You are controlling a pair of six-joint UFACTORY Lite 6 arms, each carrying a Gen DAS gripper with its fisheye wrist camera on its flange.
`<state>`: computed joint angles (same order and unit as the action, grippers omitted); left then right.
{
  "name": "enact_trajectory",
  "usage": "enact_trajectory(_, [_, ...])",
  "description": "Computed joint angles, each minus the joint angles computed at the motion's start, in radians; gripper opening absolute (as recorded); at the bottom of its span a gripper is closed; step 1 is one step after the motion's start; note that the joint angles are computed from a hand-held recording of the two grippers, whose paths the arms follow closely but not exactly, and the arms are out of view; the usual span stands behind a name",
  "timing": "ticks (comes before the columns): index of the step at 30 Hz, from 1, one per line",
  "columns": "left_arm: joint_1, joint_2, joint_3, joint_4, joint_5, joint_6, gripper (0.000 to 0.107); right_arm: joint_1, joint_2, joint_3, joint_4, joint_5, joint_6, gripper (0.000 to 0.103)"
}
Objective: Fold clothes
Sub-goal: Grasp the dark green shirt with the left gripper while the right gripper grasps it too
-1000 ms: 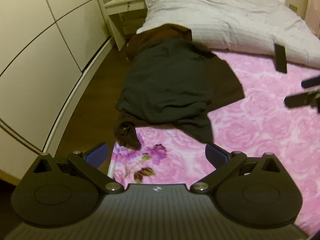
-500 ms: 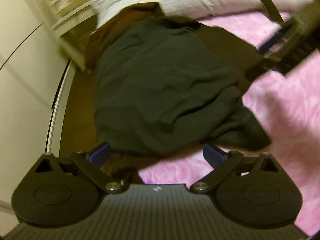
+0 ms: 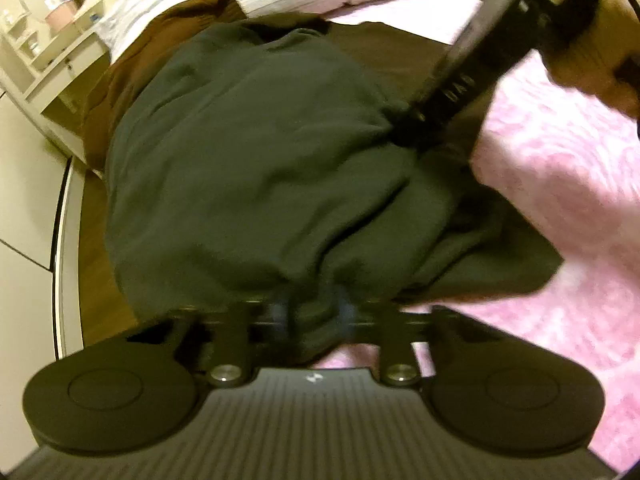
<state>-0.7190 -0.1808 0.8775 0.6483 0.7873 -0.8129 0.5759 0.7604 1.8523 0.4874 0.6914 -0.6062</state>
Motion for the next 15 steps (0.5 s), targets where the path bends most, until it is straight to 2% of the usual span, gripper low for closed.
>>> enact_trajectory(1, [-0.007,0.005,0.021,-0.014,0.017,0.018,0.001,-0.007,-0.017,0.006,0.002,0.018,-0.006,0.005])
enact_trajectory(2, [-0.019,-0.001,0.048,-0.02,0.044,0.024,0.0,-0.013,-0.032,0.013,0.004,0.036,-0.012,0.004])
enact_trajectory(4, [-0.067,-0.006,0.119,-0.019,0.103,0.027,0.0,-0.038,-0.088,-0.005,0.04,0.068,-0.051,0.004])
enact_trajectory(6, [-0.139,0.011,0.216,-0.012,0.173,0.022,0.0,-0.089,-0.208,-0.094,0.114,0.102,-0.116,0.004])
enact_trajectory(8, [-0.237,0.056,0.336,-0.004,0.25,-0.006,0.0,-0.154,-0.326,-0.16,0.163,0.179,-0.177,0.003])
enact_trajectory(11, [-0.391,0.169,0.562,0.009,0.367,-0.059,0.0,-0.266,-0.505,-0.269,0.202,0.311,-0.266,0.003])
enact_trajectory(15, [-0.597,0.415,0.952,-0.009,0.52,-0.137,0.0,-0.477,-0.742,-0.453,0.197,0.478,-0.362,0.003])
